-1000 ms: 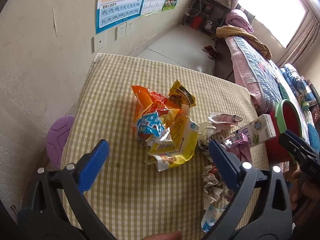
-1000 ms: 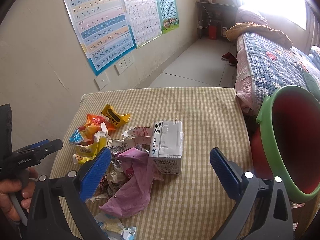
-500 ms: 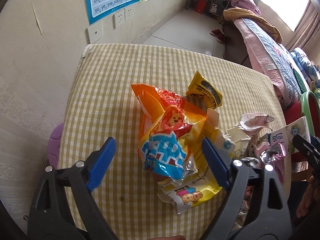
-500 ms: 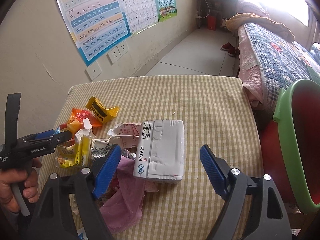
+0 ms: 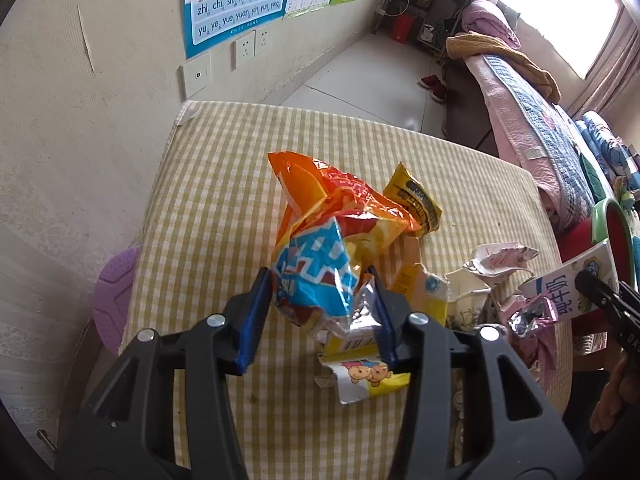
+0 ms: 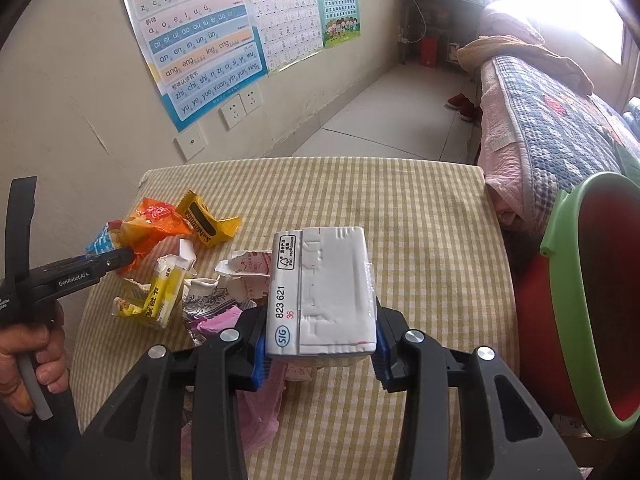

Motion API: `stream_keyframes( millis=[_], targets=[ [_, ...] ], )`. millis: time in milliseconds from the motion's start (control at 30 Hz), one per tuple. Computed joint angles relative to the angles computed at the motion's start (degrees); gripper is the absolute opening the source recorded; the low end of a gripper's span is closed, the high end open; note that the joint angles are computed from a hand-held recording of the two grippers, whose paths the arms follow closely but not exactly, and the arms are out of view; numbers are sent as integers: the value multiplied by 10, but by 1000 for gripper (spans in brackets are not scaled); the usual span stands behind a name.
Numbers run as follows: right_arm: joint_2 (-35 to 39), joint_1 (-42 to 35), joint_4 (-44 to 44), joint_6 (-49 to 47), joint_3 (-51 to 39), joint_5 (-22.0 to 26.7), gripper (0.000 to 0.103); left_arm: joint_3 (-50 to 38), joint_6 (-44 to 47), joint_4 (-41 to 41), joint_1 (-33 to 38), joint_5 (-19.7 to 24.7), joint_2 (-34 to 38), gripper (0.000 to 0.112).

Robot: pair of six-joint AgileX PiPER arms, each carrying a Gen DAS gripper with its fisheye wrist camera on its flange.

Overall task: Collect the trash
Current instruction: 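Grasp the orange-and-blue snack bag with the left tool while the right tool grasps the white milk carton, then carry the bag and carton over the red bucket and open both tools to drop them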

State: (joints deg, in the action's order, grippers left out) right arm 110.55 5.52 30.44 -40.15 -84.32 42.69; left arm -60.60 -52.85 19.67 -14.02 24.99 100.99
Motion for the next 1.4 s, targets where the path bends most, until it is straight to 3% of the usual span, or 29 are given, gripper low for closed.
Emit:
stream_keyframes(
  millis=[367, 700, 1100, 1400],
  targets=[
    [-66, -20, 26, -26, 25, 8, 38, 40, -108, 81, -48, 42, -94, 42],
    [-134, -68, 68, -71, 70, 29, 38, 33, -178, 127, -133, 102, -146, 42],
    [-186, -142, 121, -125, 87, 66, 38, -37, -216, 159, -225, 168, -140, 42],
    [-188, -210, 153, -153, 65, 99, 38, -128, -188, 149, -265, 187, -88, 42]
  ],
)
